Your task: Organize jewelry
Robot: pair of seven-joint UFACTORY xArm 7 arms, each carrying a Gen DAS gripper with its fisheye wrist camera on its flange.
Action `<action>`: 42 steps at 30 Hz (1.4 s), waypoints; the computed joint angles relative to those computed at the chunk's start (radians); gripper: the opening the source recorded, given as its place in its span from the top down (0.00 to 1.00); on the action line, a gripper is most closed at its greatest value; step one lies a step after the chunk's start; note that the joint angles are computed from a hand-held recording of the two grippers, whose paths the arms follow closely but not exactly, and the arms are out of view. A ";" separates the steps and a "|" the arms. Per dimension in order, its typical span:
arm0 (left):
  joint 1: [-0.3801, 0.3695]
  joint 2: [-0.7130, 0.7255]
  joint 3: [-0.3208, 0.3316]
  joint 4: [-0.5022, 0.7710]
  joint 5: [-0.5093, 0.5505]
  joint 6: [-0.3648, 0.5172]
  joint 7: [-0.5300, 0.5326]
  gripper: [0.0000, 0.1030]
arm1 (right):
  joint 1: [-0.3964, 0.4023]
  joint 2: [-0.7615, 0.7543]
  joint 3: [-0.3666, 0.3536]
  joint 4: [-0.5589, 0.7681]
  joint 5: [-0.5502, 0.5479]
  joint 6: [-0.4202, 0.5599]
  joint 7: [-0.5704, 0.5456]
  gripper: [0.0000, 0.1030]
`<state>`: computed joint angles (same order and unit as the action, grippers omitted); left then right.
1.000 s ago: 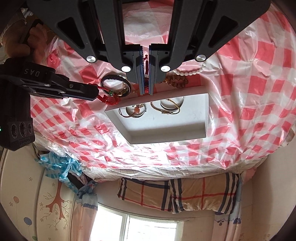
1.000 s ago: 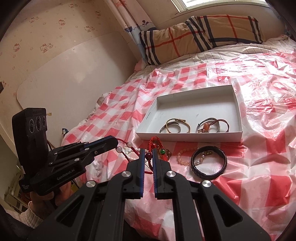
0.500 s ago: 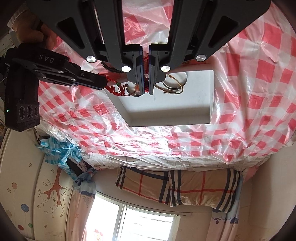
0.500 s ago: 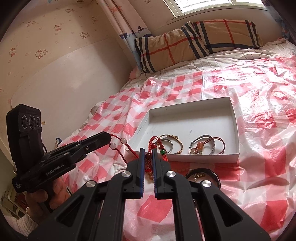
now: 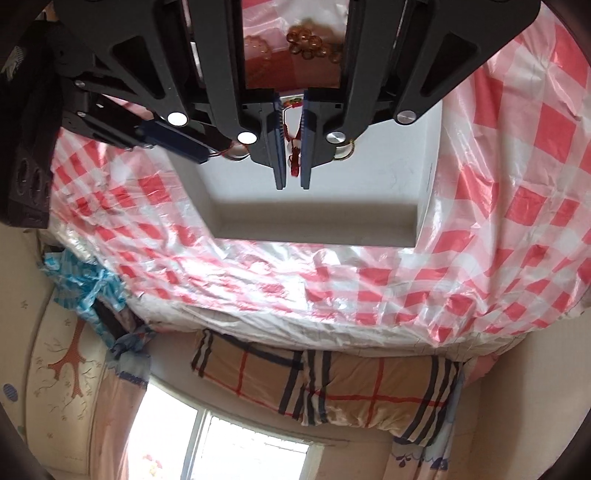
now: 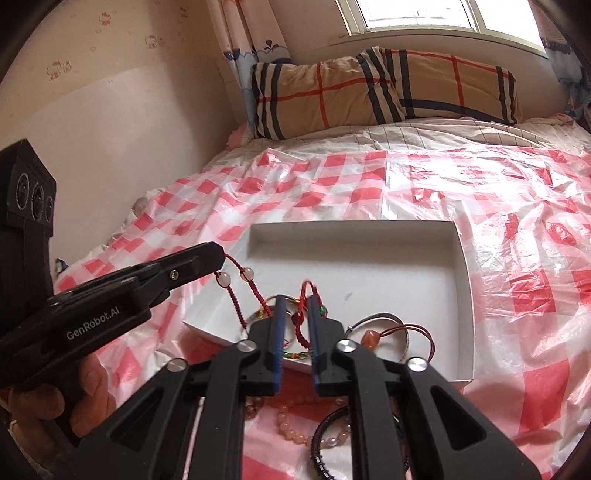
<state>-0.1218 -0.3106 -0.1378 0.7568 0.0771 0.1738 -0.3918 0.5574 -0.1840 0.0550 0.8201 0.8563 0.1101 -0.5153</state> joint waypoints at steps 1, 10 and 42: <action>0.045 0.006 -0.040 0.006 0.038 0.026 -0.050 0.79 | -0.006 -0.002 0.005 -0.008 -0.008 0.002 0.013 0.59; 0.039 -0.154 -0.088 -0.137 0.074 0.081 -0.221 0.35 | -0.138 -0.224 0.130 -0.229 -0.319 0.010 0.311 0.48; -0.002 -0.394 -0.093 -0.330 0.010 0.052 -0.354 0.11 | -0.297 -0.573 0.240 -0.427 -0.794 0.214 0.989 0.27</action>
<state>-0.1238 -0.7045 -0.2304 0.4271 0.0871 0.2261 -0.7461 0.2602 -0.7571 0.2948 0.3934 0.0627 0.3239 0.4733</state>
